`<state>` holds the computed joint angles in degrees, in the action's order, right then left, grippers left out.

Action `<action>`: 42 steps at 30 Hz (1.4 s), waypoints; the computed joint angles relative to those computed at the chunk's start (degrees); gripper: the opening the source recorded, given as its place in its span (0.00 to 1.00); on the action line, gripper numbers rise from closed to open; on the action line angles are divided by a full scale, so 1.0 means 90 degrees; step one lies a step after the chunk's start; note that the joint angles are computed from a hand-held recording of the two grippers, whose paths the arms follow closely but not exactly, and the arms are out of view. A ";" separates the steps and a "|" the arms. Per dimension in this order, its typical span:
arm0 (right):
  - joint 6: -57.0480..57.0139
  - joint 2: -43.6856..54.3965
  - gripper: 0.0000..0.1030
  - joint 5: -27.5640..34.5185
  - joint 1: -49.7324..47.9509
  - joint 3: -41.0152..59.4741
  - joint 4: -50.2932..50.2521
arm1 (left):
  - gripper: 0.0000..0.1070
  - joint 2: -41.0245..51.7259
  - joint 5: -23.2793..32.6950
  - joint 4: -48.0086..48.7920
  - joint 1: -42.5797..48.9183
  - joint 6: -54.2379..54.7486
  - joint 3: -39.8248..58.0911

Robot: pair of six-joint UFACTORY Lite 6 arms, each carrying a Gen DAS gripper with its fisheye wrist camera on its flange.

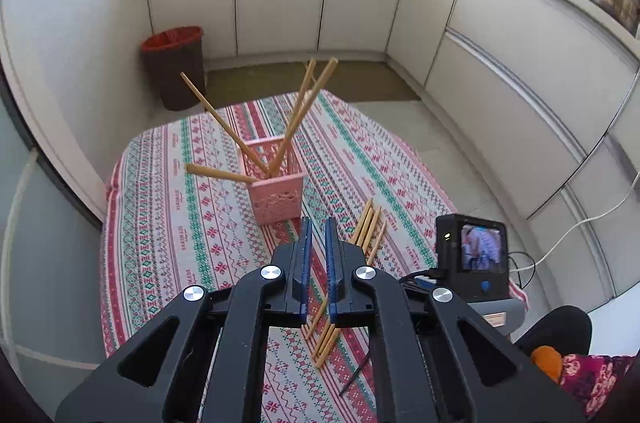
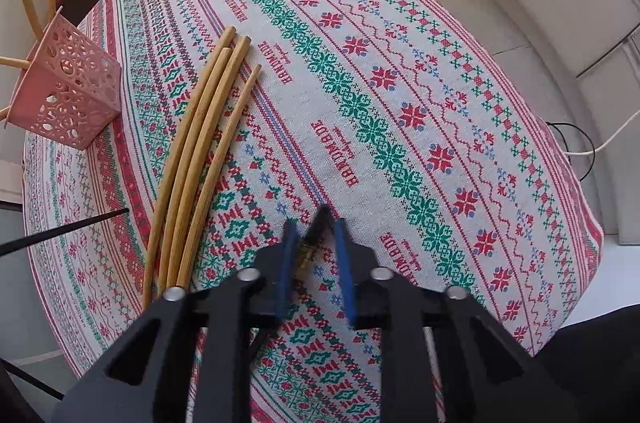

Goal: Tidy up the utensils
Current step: 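Lower the left tool onto the black gold-banded chopstick and close on it, then lift the black chopstick upright, lower it into the pink holder, open left tool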

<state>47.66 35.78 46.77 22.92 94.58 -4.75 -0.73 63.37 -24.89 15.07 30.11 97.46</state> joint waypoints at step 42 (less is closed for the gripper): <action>-0.2625 -0.4456 0.07 -0.0985 -0.0496 -0.2683 0.1502 | 0.03 -0.0805 -0.0593 0.1234 0.0033 0.0093 -0.3057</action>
<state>24.03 -4.32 37.91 18.46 70.44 8.77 -7.98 58.03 -13.78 15.37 30.94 69.95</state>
